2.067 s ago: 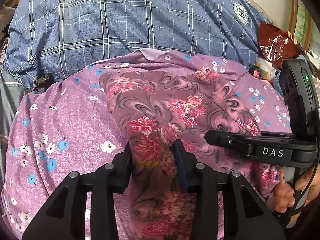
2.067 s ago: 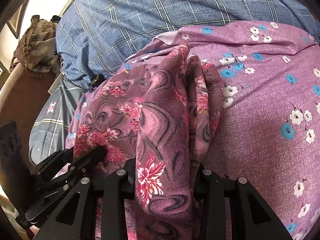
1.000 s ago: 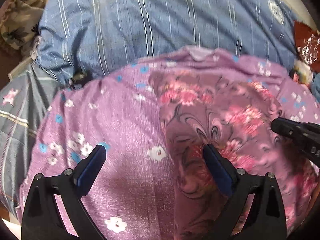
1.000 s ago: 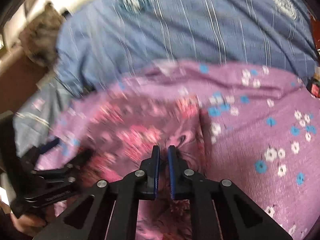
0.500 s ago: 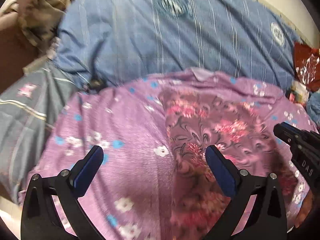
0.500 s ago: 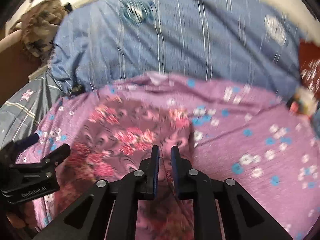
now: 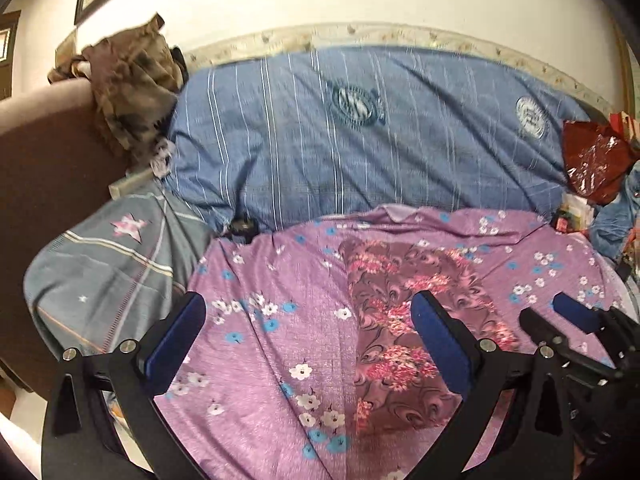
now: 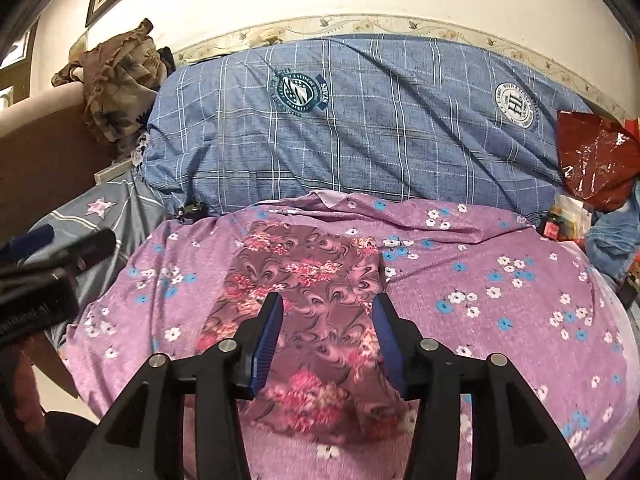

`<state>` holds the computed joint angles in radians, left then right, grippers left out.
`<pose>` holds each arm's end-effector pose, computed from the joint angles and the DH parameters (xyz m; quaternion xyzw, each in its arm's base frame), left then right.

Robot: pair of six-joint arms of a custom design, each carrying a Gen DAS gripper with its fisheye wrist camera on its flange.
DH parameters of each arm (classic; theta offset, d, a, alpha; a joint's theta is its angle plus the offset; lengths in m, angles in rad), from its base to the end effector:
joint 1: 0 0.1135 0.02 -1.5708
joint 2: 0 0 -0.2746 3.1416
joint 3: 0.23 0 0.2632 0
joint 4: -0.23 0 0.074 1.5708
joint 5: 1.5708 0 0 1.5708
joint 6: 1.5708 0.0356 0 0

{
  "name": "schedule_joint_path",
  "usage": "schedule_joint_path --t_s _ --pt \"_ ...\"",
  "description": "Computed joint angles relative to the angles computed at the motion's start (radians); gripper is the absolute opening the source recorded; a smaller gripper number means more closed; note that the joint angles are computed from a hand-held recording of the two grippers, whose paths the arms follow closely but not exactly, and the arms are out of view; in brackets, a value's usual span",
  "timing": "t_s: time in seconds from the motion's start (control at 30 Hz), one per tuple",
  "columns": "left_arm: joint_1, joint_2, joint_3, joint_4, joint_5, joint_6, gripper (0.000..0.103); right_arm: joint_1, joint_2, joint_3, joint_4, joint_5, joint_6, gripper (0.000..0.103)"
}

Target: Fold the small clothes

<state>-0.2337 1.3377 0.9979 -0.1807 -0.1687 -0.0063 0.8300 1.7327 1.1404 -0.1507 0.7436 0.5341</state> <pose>0.3057 -0.0666 0.2976 0.0559 0.8614 0.0126 0.5047 0.2771 0.2672 0.2234 0.0188 0.8652 -0.0220 0.5006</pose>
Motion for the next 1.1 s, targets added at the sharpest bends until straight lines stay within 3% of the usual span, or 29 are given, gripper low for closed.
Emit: schedule_joint_path --t_s 0.27,0.53,1.1 --pt "-0.044 -0.184 -0.029 -0.078 -0.044 0.005 0.103 0.107 -0.091 0.03 -0.146 0.139 0.057 0.06" --pt "-0.122 -0.305 -0.049 -0.14 -0.127 0.004 0.103 0.195 -0.165 0.037 -0.261 0.23 0.136 0.062" --pt "-0.177 -0.404 -0.055 -0.216 -0.184 -0.013 0.103 0.309 -0.16 0.139 -0.483 0.32 0.263 0.065"
